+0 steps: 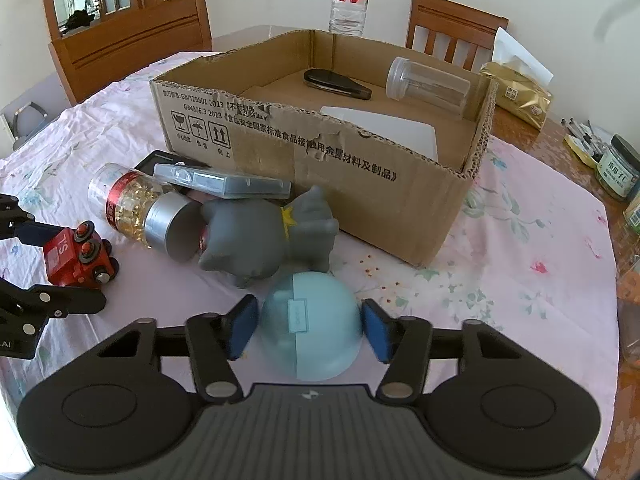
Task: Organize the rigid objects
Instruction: 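Close the right gripper around the light blue round case, then drop the red train into the box with the left gripper while the right drops the blue case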
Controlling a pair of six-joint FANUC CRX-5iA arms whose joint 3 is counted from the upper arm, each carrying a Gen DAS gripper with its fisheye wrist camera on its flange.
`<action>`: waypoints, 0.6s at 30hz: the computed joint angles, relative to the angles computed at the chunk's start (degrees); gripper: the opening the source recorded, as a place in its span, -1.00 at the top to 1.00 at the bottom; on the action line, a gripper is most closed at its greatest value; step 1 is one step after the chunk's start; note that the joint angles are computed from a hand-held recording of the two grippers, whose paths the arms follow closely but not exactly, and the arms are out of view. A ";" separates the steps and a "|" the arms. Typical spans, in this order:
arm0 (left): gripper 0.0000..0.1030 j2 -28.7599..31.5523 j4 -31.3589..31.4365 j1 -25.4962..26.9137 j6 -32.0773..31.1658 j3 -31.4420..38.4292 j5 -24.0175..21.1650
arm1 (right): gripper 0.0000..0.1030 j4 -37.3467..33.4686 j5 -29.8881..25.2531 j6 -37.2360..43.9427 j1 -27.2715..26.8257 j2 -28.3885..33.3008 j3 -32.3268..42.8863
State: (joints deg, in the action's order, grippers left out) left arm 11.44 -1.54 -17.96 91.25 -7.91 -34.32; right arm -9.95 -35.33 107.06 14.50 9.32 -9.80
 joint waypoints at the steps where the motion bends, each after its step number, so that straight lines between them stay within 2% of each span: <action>1: -0.22 0.05 -0.08 -0.02 0.04 0.08 -0.04 | -0.13 -0.04 -0.17 -0.05 -0.03 0.07 0.11; 5: -0.18 0.14 -0.14 0.01 0.24 0.20 0.13 | -0.13 0.48 -0.54 -0.73 0.05 0.18 0.26; 7: 0.01 0.21 1.77 0.44 -1.32 -0.13 0.22 | -0.12 0.70 -0.90 -1.18 0.07 0.20 0.40; 18: 0.02 0.21 1.94 0.70 -3.34 1.70 -3.09 | -0.12 1.68 -3.37 -1.52 -0.28 -0.42 0.95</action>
